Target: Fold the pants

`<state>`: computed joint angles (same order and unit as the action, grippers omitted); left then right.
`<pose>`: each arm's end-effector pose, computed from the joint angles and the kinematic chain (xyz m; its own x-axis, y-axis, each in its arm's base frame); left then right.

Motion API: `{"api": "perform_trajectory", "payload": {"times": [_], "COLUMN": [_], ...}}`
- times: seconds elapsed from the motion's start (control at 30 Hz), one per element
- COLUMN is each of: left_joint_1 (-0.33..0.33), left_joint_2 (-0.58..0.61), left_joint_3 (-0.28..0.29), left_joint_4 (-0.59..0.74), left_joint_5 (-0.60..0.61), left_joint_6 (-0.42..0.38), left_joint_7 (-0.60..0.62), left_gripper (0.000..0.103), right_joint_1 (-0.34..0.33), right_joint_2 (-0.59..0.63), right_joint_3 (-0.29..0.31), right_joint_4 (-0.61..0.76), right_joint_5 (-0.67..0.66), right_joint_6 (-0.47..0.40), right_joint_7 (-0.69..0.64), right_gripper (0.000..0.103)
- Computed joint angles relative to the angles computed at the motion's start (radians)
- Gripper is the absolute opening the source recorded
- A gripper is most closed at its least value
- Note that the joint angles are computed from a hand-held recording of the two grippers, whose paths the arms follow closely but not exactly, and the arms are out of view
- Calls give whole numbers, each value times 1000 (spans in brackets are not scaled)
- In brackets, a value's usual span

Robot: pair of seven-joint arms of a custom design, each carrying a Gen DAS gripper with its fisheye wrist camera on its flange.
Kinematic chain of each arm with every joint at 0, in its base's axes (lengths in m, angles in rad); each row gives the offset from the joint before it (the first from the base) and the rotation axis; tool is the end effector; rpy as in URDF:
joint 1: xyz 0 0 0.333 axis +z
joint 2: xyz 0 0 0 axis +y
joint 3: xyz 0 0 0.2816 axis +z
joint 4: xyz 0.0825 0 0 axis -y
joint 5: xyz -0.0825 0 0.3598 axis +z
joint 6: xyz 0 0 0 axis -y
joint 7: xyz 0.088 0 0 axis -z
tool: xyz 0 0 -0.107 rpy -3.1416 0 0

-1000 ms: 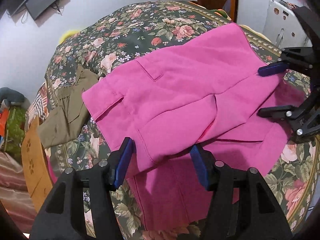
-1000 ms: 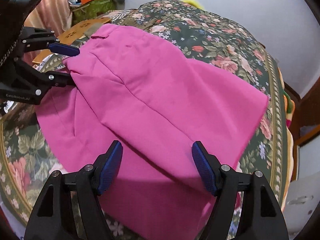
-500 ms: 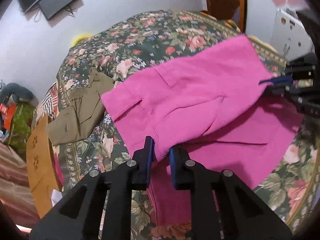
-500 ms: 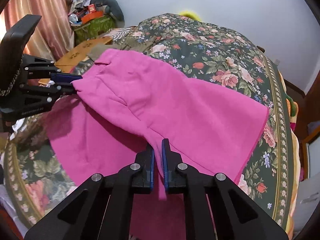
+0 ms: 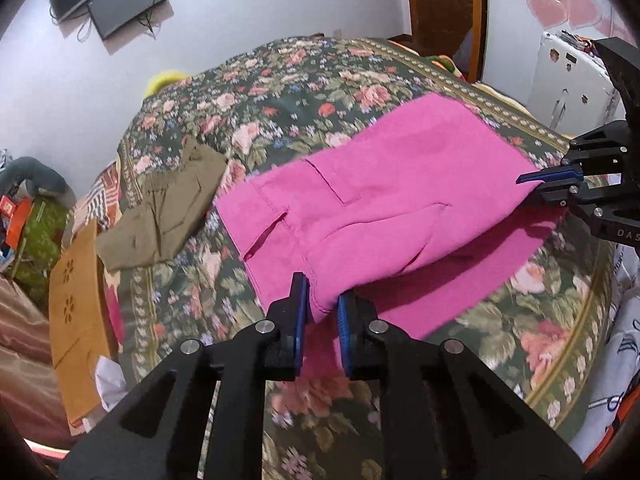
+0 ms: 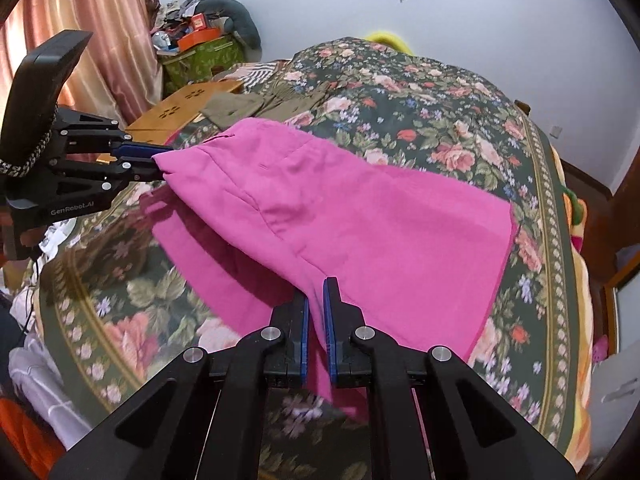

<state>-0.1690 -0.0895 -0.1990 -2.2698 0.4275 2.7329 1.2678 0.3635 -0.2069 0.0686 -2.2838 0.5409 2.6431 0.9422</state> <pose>0.4869 -0.2062 0.4336 -0.3392 -0.9180 -0.2054 -0.7468 0.3956 -0.5346 0.4659 0.2015 0.4769 0.6360 -0.7652 -0.0999 -0.6480 -0.4593 -0.6076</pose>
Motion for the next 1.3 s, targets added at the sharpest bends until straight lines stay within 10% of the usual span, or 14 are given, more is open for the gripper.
{"api": "perform_trajectory", "payload": {"times": [0.63, 0.93, 1.3], "left_joint_1": [1, -94, -14], "left_joint_2": [-150, -146, -46], "left_joint_3": [47, 176, 96], "left_joint_4": [-179, -166, -113], "left_joint_5": [-227, -654, -764], "left_joint_6": [-15, 35, 3], "left_joint_7": [21, 215, 192], "left_gripper": [43, 43, 39], "right_joint_1": [-50, -92, -76], "right_joint_2": [-144, -180, -104], "right_joint_3": [-17, -25, -56], "right_joint_4": [-132, -157, -150], "right_joint_5": [-51, -88, -13], "right_joint_6": [-40, 44, 33], "right_joint_7": [182, 286, 319], "right_gripper": [27, 40, 40]}}
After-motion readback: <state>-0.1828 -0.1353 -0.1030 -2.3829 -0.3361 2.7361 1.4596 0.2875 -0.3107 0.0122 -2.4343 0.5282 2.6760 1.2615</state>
